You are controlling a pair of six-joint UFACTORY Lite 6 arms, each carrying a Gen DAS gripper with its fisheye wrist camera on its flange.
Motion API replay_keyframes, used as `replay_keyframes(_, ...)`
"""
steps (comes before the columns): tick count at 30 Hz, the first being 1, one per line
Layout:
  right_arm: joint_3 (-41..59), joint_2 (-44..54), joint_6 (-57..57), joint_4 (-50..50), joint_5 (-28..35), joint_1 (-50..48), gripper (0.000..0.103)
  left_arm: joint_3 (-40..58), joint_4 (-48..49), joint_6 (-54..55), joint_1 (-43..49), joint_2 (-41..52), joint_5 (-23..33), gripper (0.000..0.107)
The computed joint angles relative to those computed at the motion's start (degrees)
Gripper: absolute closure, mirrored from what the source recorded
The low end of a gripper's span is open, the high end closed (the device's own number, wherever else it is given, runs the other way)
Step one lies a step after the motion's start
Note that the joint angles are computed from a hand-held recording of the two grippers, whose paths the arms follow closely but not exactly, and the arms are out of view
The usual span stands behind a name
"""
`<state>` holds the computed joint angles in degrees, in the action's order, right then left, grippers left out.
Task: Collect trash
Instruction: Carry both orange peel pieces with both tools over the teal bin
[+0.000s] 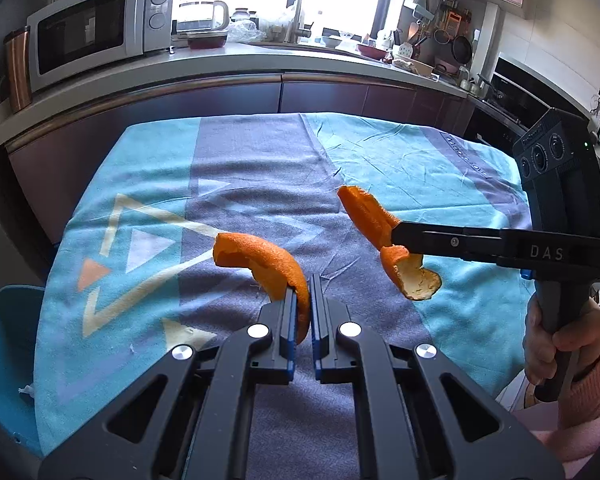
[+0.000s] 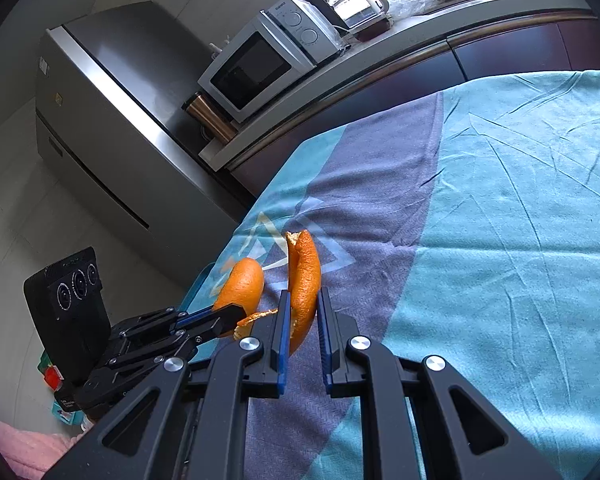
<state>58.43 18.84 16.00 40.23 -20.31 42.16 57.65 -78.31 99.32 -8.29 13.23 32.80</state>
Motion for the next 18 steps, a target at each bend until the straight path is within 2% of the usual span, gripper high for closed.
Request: replay_keyframes(18, 10.8, 7.2, -1.5, -0.3, 2.5, 2.3, 0.091, -5.8, 1.4, 2.1, 10.2, -9.4, 5.9, 0.101)
